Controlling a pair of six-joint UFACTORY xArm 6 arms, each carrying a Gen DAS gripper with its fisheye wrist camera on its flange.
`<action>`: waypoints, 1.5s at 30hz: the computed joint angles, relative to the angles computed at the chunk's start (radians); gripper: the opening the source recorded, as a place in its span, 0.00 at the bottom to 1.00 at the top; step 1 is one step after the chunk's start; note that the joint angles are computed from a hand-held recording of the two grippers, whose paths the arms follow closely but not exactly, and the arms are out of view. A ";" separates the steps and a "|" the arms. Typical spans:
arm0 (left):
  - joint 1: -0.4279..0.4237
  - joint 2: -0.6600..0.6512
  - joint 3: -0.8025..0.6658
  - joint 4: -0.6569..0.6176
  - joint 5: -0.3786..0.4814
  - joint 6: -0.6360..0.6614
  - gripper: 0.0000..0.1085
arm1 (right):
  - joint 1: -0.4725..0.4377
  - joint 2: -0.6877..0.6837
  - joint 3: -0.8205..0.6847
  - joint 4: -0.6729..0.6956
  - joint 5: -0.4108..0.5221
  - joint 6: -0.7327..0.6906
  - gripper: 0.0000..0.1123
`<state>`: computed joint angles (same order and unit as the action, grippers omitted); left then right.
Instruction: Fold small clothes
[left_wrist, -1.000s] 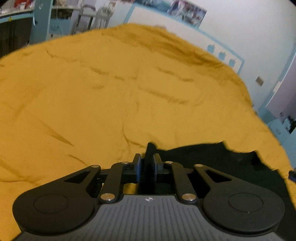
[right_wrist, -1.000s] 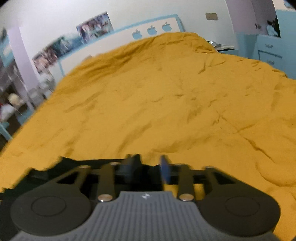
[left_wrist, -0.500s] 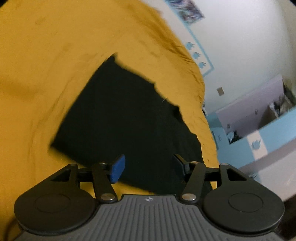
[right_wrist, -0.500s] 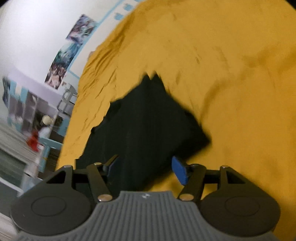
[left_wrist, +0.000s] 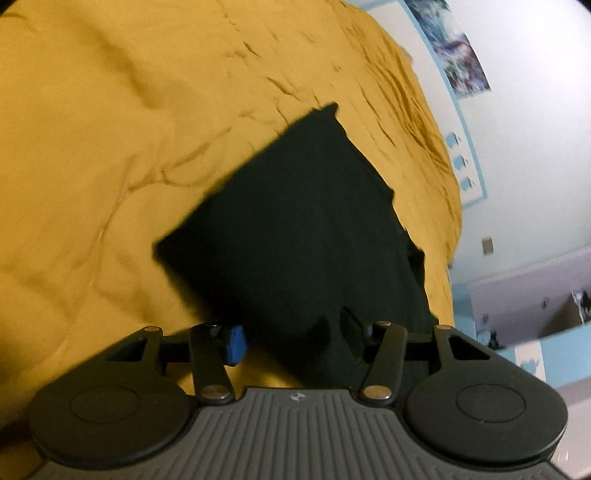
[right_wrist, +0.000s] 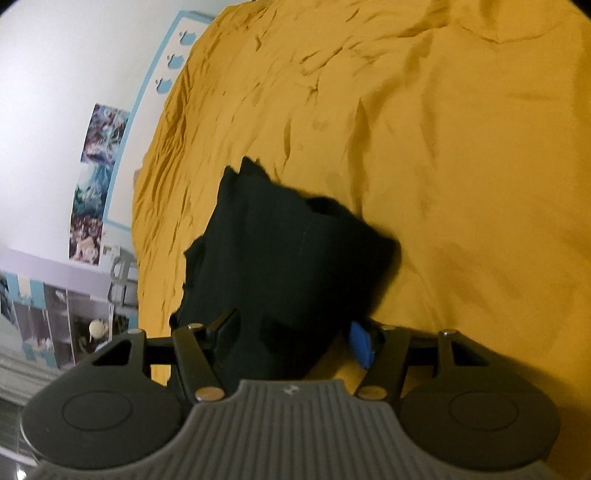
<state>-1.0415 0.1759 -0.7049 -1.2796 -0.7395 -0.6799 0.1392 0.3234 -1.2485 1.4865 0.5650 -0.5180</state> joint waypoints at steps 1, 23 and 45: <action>0.002 0.011 -0.002 0.001 -0.007 -0.020 0.58 | 0.002 0.019 -0.021 0.005 -0.008 0.008 0.52; -0.084 -0.109 -0.057 -0.092 -0.209 0.302 0.03 | -0.046 -0.116 -0.034 -0.007 0.094 -0.017 0.07; -0.529 -0.165 0.004 -0.635 -0.319 0.377 0.29 | -0.303 -0.508 0.474 -0.208 0.150 -0.061 0.27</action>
<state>-1.5706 0.0109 -0.7006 -1.9144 -1.0582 -0.3030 -0.1635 -0.1847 -0.7749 1.2783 0.7148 -0.5788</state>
